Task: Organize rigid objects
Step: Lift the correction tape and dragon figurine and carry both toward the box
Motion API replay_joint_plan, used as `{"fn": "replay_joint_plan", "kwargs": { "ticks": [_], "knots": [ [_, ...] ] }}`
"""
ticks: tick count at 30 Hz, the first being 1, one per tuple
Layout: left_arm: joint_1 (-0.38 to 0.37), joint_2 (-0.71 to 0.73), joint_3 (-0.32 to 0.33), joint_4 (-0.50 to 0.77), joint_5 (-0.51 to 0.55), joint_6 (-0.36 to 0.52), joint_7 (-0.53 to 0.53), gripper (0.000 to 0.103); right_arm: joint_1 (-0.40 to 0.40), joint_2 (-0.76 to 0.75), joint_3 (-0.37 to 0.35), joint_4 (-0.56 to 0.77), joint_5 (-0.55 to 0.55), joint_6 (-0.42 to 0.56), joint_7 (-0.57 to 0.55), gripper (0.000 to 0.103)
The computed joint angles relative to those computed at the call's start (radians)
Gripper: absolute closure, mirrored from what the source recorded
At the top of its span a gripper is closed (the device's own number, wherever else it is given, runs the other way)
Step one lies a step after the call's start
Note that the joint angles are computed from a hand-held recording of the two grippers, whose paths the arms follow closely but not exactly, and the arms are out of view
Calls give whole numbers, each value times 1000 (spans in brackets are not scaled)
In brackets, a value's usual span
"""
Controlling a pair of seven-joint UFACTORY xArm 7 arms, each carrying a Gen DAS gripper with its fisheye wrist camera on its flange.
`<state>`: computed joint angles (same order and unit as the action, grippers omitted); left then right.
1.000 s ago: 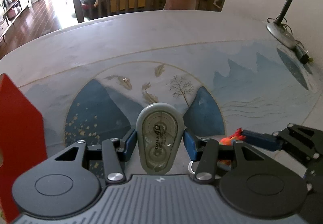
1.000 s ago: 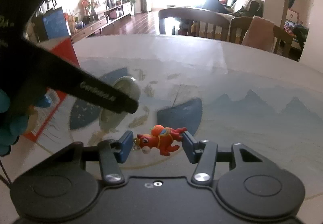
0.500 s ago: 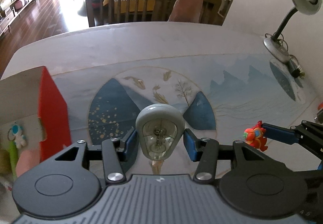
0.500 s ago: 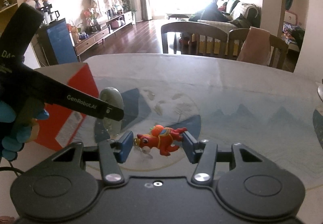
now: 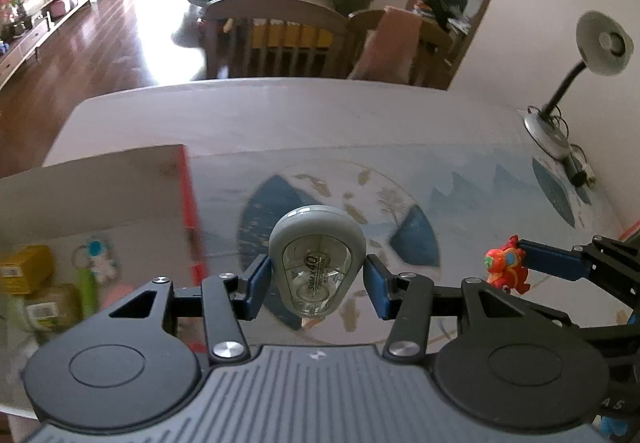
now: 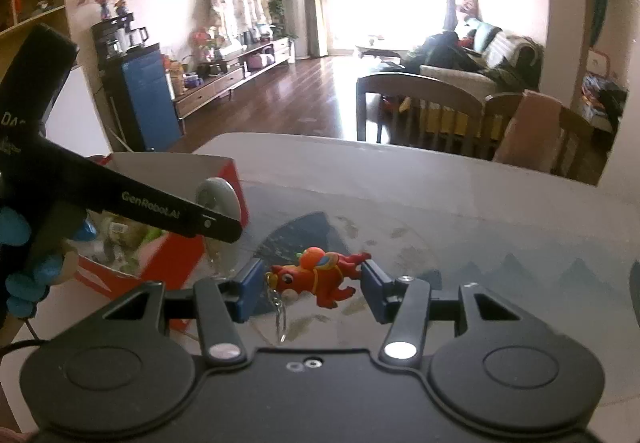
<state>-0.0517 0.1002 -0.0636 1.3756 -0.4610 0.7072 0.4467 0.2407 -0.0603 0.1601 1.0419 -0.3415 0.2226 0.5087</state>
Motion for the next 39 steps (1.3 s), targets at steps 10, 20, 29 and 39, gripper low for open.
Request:
{"fn": "replay_joint_plan", "kwargs": {
  "ticks": [10, 20, 29, 39],
  "knots": [
    [74, -13, 43, 31, -69, 58, 57, 53, 77, 118, 0, 178, -76, 48, 23, 51],
    [140, -3, 73, 70, -111, 82, 122, 54, 187, 260, -44, 363, -109, 89, 29, 51],
    [210, 45, 88, 119, -109, 119, 177, 56, 282, 431, -84, 563, -113, 159, -12, 51],
    [269, 92, 96, 128, -58, 146, 180, 56, 353, 659, -105, 834, -31, 312, -144, 51]
  ]
}}
